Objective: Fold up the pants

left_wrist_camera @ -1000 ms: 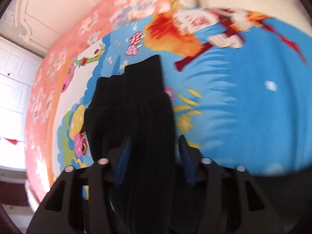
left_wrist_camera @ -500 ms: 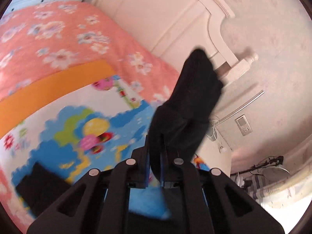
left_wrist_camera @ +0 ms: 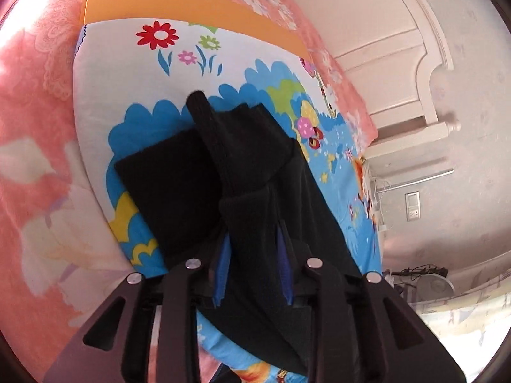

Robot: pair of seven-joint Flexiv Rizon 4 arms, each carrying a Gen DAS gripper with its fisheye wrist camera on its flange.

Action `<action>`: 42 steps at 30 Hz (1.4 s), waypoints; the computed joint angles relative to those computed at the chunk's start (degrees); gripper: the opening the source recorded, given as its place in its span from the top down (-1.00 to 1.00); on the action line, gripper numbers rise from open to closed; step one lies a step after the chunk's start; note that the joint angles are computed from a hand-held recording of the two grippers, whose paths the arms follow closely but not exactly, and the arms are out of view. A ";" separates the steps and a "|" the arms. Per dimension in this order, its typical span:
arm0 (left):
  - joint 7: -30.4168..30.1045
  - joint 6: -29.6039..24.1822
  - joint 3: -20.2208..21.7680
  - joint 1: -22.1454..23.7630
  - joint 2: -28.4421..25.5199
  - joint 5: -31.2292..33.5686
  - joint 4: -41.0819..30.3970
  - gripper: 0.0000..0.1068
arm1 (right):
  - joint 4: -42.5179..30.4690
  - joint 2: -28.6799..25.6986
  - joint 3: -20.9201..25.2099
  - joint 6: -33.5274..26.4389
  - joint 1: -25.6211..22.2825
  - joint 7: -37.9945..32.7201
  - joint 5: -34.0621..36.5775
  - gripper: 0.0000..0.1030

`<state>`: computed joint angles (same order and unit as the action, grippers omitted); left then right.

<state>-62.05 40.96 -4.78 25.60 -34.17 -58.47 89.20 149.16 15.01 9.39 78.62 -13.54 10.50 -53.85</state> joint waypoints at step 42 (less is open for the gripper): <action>-8.21 -10.84 -0.93 0.62 -5.96 14.00 -22.90 0.74 | -9.05 -1.54 -2.28 -3.45 0.38 -12.20 -0.43 0.76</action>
